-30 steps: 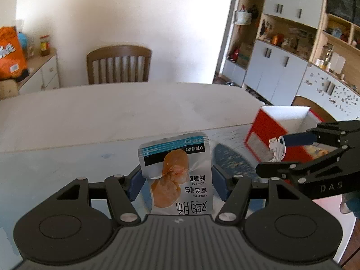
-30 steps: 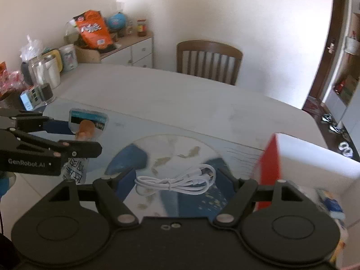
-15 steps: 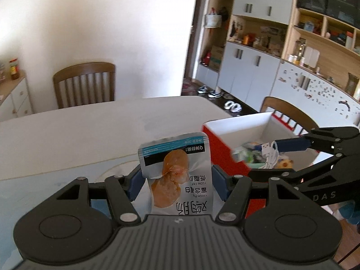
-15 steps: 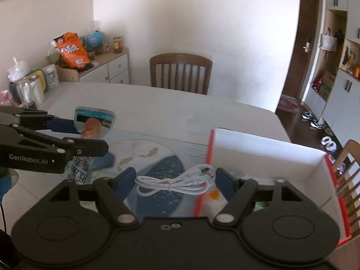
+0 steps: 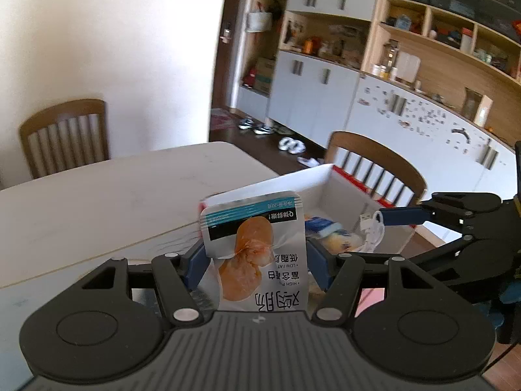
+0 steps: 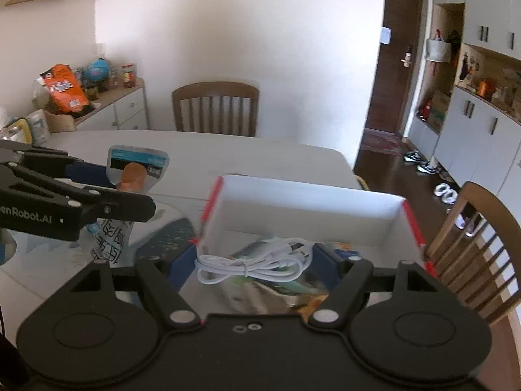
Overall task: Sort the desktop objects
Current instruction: 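Carry the snack packet and cable with both grippers over the red box, then lower both held items into the red box and open both grippers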
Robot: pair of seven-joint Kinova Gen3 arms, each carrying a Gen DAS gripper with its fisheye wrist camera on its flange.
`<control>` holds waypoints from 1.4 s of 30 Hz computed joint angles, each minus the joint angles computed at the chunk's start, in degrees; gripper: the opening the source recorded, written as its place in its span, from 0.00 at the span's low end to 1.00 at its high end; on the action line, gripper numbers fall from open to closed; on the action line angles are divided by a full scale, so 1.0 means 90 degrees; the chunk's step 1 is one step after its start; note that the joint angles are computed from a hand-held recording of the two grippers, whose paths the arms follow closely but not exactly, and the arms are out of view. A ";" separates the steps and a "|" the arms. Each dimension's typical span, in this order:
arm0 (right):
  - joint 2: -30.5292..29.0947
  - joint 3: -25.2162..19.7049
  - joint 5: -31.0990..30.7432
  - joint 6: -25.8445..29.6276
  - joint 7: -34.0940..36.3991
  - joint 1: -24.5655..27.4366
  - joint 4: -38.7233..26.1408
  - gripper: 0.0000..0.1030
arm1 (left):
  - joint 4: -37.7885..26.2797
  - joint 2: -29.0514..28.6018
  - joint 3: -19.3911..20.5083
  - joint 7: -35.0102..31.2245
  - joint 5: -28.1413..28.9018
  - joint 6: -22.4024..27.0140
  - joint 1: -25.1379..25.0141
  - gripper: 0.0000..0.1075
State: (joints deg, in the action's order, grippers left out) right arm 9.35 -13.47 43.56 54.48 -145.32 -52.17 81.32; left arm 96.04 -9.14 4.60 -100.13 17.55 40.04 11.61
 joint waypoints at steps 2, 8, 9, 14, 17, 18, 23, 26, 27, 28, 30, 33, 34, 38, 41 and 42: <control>-0.0042 0.0023 0.0003 0.0010 0.0017 0.0045 0.0060 0.75 | -0.0189 0.0208 -0.0011 -0.0122 0.0155 0.0114 0.0063 0.59; -0.0183 0.0017 0.0034 0.0047 0.0008 0.0243 0.0286 0.75 | -0.0772 0.0797 0.0189 -0.0047 0.0172 0.0358 0.0057 0.59; -0.0195 0.0011 0.0021 0.0054 -0.0010 0.0281 0.0313 0.75 | -0.0860 0.0885 0.0245 0.0021 0.0094 0.0368 0.0073 0.59; -0.0273 -0.0020 0.0010 0.0069 -0.0081 0.0454 0.0496 0.75 | -0.1359 0.1372 0.0410 0.0268 -0.0225 0.0505 0.0176 0.59; -0.0278 -0.0012 -0.0015 0.0021 -0.0081 0.0577 0.0535 0.75 | -0.1784 0.1753 0.0455 0.0578 -0.0425 0.0720 0.0249 0.59; -0.0271 -0.0009 -0.0055 -0.0009 -0.0026 0.0623 0.0532 0.75 | -0.1932 0.1881 0.0465 0.0635 -0.0443 0.0817 0.0257 0.59; -0.0183 0.0048 -0.0335 -0.0157 0.0392 0.0820 0.0499 0.75 | -0.2602 0.2472 0.0489 0.0817 -0.0680 0.1212 0.0367 0.59; -0.0144 0.0114 -0.0513 -0.0324 0.0464 0.0923 0.0503 0.75 | -0.3026 0.2848 0.0535 0.0723 -0.0670 0.1515 0.0336 0.59; -0.0133 0.0133 -0.0613 -0.0409 0.0509 0.0971 0.0501 0.75 | -0.3137 0.2940 0.0535 0.0687 -0.0679 0.1584 0.0338 0.59; -0.0105 0.0152 -0.0700 -0.0458 0.0550 0.1007 0.0479 0.75 | -0.3257 0.3047 0.0527 0.0666 -0.0742 0.1661 0.0377 0.59; -0.0028 0.0179 -0.0827 -0.0488 0.0683 0.1035 0.0416 0.75 | -0.3423 0.3202 0.0508 0.0660 -0.0819 0.1765 0.0438 0.59; 0.0072 0.0214 -0.1066 -0.0584 0.0945 0.1070 0.0354 0.75 | -0.3669 0.3429 0.0493 0.0690 -0.0888 0.1962 0.0507 0.59; 0.0087 0.0229 -0.1167 -0.0644 0.1057 0.1098 0.0351 0.75 | -0.3762 0.3504 0.0486 0.0691 -0.0916 0.2026 0.0530 0.59; 0.0217 0.0298 -0.1502 -0.0692 0.1481 0.1162 0.0238 0.75 | -0.3906 0.3667 0.0459 0.0655 -0.1063 0.2115 0.0646 0.59; 0.0311 0.0382 -0.1698 -0.0689 0.1602 0.1193 0.0167 0.75 | -0.4045 0.3794 0.0436 0.0678 -0.1122 0.2198 0.0703 0.59; 0.0330 0.0394 -0.1788 -0.0712 0.1677 0.1220 0.0152 0.75 | -0.4104 0.3844 0.0436 0.0680 -0.1138 0.2240 0.0724 0.59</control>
